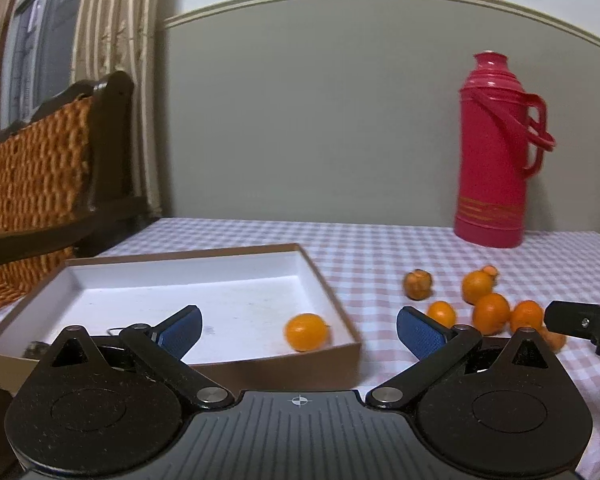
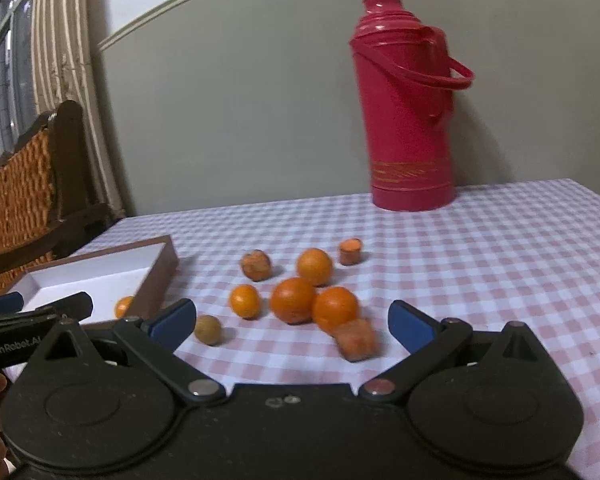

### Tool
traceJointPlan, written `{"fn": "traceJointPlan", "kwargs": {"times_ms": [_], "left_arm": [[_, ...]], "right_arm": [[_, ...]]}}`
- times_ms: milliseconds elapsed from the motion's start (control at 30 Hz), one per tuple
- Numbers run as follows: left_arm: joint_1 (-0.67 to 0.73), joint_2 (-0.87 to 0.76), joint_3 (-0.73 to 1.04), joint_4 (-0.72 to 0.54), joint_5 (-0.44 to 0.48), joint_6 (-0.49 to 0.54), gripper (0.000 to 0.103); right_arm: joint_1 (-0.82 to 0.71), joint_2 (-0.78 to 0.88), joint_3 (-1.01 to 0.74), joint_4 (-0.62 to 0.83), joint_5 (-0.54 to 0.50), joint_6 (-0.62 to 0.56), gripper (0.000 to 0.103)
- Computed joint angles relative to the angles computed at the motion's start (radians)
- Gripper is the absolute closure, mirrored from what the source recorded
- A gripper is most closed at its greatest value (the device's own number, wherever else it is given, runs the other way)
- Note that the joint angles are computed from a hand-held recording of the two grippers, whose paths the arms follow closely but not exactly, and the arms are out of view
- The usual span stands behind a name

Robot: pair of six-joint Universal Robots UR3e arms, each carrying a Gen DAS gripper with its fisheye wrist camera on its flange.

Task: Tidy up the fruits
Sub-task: 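Move both tools back from the box toward the remaining fruits, then grasp the green-brown lime with the left gripper while the right grasps a brown nut-like fruit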

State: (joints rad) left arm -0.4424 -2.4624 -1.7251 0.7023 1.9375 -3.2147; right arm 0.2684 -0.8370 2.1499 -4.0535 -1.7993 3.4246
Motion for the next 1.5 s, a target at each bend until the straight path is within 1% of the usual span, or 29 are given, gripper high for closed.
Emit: {"fn": "traceJointPlan", "kwargs": {"times_ms": [233, 567, 767, 833, 867, 1000, 1167, 1233, 1367, 1433, 1500], "left_arm": [[-0.046, -0.034, 0.071, -0.047, -0.013, 0.020, 0.000], [-0.096, -0.083, 0.173, -0.124, -0.011, 0.040, 0.000], [-0.113, -0.110, 0.229, -0.165, -0.014, 0.052, 0.001], [-0.114, -0.116, 0.244, -0.182, -0.026, 0.060, 0.006], [-0.114, -0.118, 0.248, -0.190, -0.033, 0.061, 0.009], [-0.109, -0.125, 0.266, -0.220, -0.055, 0.054, 0.016], [-0.107, -0.140, 0.290, -0.234, -0.065, 0.058, 0.018], [-0.106, -0.144, 0.304, -0.253, -0.072, 0.056, 0.021], [-0.102, -0.157, 0.329, -0.280, -0.077, 0.048, 0.023], [-0.098, -0.160, 0.334, -0.281, -0.089, 0.043, 0.025], [-0.099, -0.168, 0.350, -0.297, -0.083, 0.042, 0.027]], "right_arm": [[-0.030, -0.007, 0.063, -0.041, -0.023, 0.003, 0.006], [-0.067, -0.005, 0.122, -0.083, -0.024, -0.001, 0.008], [-0.079, -0.004, 0.131, -0.082, -0.015, -0.006, 0.019], [-0.086, -0.006, 0.133, -0.080, 0.001, -0.006, 0.024], [-0.088, -0.005, 0.132, -0.079, 0.006, -0.006, 0.025], [-0.090, -0.004, 0.118, -0.062, 0.022, -0.002, 0.034], [-0.085, -0.001, 0.087, -0.030, 0.030, 0.007, 0.038], [-0.082, 0.003, 0.075, -0.020, 0.032, 0.008, 0.043], [-0.076, 0.013, 0.046, 0.014, 0.026, 0.008, 0.047], [-0.077, 0.016, 0.032, 0.034, 0.026, 0.011, 0.052], [-0.079, 0.018, 0.021, 0.045, 0.026, 0.015, 0.053]]}}
